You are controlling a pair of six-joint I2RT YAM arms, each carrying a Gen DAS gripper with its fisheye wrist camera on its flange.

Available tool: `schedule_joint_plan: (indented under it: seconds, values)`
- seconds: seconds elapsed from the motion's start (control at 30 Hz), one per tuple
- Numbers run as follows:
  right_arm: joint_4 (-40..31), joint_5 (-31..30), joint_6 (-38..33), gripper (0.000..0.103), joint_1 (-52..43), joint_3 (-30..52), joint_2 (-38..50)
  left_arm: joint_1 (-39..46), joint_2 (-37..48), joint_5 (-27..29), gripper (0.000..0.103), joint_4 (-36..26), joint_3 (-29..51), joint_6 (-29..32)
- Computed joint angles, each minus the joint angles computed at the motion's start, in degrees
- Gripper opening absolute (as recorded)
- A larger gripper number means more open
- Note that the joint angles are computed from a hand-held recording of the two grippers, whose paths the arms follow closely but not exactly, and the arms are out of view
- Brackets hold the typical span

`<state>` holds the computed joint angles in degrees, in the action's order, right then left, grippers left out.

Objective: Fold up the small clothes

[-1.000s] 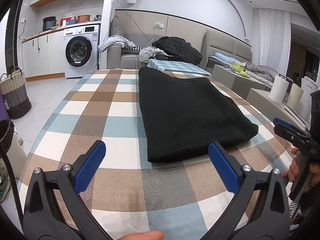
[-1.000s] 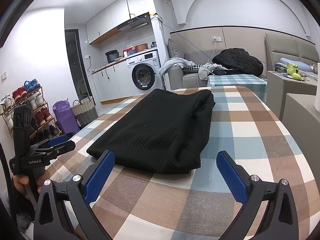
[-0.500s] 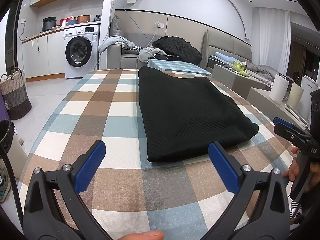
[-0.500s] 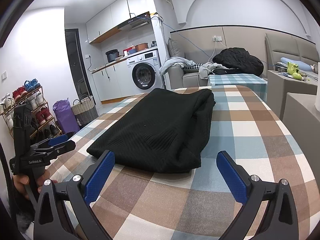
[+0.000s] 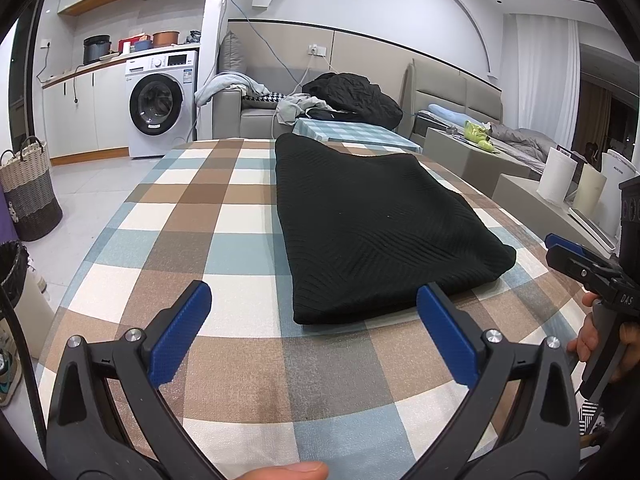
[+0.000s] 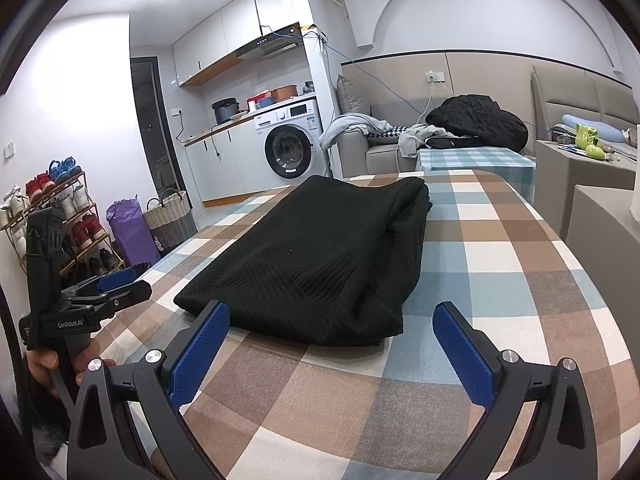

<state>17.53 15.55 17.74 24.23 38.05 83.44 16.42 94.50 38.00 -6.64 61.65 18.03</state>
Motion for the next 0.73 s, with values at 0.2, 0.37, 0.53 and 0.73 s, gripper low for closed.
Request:
schedule_joint_plan:
  seconds: [0.2,0.37,0.53,0.73]
  values:
    - [0.0,0.0,-0.1,0.103,0.0,0.0,0.1,0.0,0.0,0.0,0.102,0.0,0.0,0.0]
    - [0.0,0.0,0.0,0.103,0.0,0.1,0.1,0.0,0.0,0.0,0.102,0.0,0.0,0.0]
    - [-0.1,0.1,0.0,0.103,0.1,0.1,0.0,0.0,0.0,-0.1,0.102,0.2,-0.2,-0.1]
    - [0.3,-0.3,-0.3,0.103,-0.2,-0.2,0.2,0.0,0.0,0.1,0.102,-0.1,0.0,0.1]
